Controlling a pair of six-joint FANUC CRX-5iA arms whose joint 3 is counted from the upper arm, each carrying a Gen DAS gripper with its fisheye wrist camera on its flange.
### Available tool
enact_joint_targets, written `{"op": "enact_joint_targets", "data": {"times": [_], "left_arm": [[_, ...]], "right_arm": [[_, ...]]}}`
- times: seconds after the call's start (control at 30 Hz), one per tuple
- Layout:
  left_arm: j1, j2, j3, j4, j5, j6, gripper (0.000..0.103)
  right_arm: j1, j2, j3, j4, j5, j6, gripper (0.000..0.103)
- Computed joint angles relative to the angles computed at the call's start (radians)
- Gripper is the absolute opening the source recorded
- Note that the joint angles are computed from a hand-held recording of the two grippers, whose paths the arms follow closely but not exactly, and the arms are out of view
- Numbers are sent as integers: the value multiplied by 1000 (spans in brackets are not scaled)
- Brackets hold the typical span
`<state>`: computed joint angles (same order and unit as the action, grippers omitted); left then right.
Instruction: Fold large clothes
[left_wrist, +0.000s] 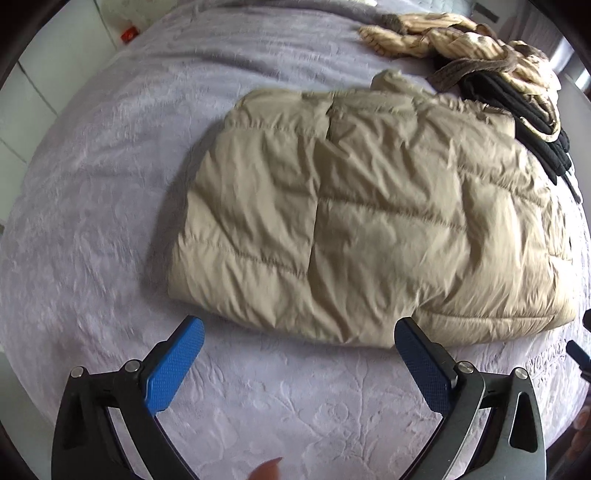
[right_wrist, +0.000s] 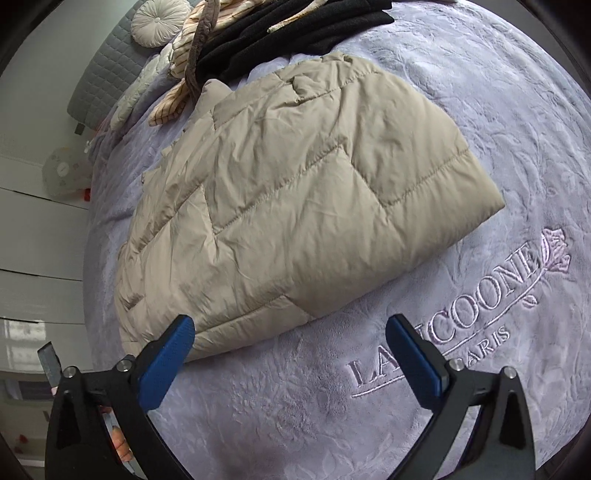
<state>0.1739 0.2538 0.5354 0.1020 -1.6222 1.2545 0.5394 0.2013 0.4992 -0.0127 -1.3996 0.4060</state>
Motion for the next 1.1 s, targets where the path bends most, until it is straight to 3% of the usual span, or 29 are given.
{"op": "enact_joint_targets", "data": {"times": [0.17,0.4,0.6,0.77,1.1], "left_arm": [[1,-15,-38,-24,6,-13,103],[87,-11,-129,147,-13,20,103],[179,-5,-233,333,19,101,103],[220,21,-302,476,53,100,103],[191,80,-325,566,138,66,103]], "right_arm": [[3,-27,-47,-16,27,-19,103],[-56,-76,-118,-157,81,-38,103],[-98,-155,-245,-227,225,-88,103],[-136,-202,-341,-265,374,-121,103],[-211,-170,-374,-411,516,-1,103]]}}
